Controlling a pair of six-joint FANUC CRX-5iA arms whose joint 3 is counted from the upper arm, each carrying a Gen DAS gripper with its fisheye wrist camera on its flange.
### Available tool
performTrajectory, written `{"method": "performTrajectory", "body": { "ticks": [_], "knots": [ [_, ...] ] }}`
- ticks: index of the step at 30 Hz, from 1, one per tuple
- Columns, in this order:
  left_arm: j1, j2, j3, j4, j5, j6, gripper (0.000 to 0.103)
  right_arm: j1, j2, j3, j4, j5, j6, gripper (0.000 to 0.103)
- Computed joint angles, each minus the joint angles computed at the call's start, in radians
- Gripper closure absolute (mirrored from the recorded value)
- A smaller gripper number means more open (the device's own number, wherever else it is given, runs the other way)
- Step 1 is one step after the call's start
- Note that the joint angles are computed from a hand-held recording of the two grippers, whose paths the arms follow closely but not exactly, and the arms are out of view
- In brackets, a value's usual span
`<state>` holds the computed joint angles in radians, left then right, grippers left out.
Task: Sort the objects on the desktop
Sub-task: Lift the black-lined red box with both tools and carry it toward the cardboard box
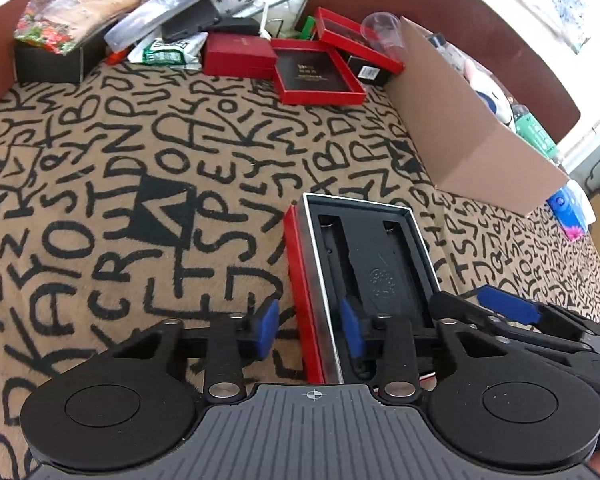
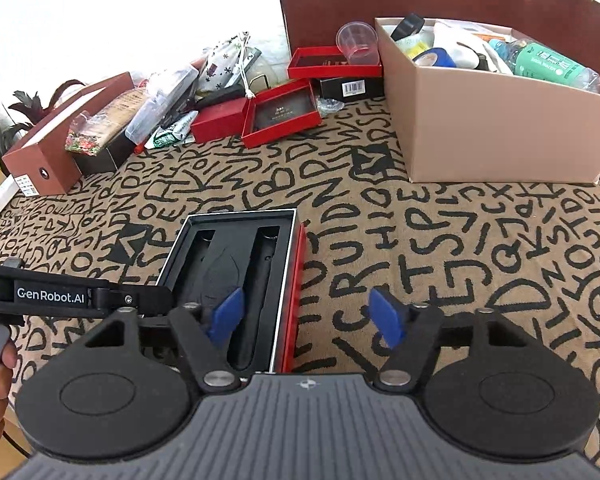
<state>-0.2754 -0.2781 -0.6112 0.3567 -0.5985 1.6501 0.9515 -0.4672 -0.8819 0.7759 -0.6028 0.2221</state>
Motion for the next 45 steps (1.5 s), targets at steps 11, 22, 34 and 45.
{"method": "performTrajectory", "body": {
  "ticks": [11, 22, 34, 45],
  "knots": [
    [-0.014, 0.057, 0.039, -0.021, -0.001, 0.030, 0.059, -0.028, 0.063, 0.036, -0.075, 0.049, 0.058, 0.056],
    [-0.012, 0.064, 0.035, -0.015, 0.013, 0.026, 0.060, -0.035, 0.086, 0.061, -0.120, 0.062, 0.096, 0.070],
    [-0.018, 0.068, 0.046, -0.032, 0.006, 0.010, 0.070, -0.048, 0.085, 0.070, -0.182, 0.087, 0.121, 0.080],
    [-0.060, 0.053, 0.096, -0.124, -0.044, 0.104, 0.069, -0.017, 0.028, 0.040, -0.124, 0.043, 0.069, 0.083]
  ]
}}
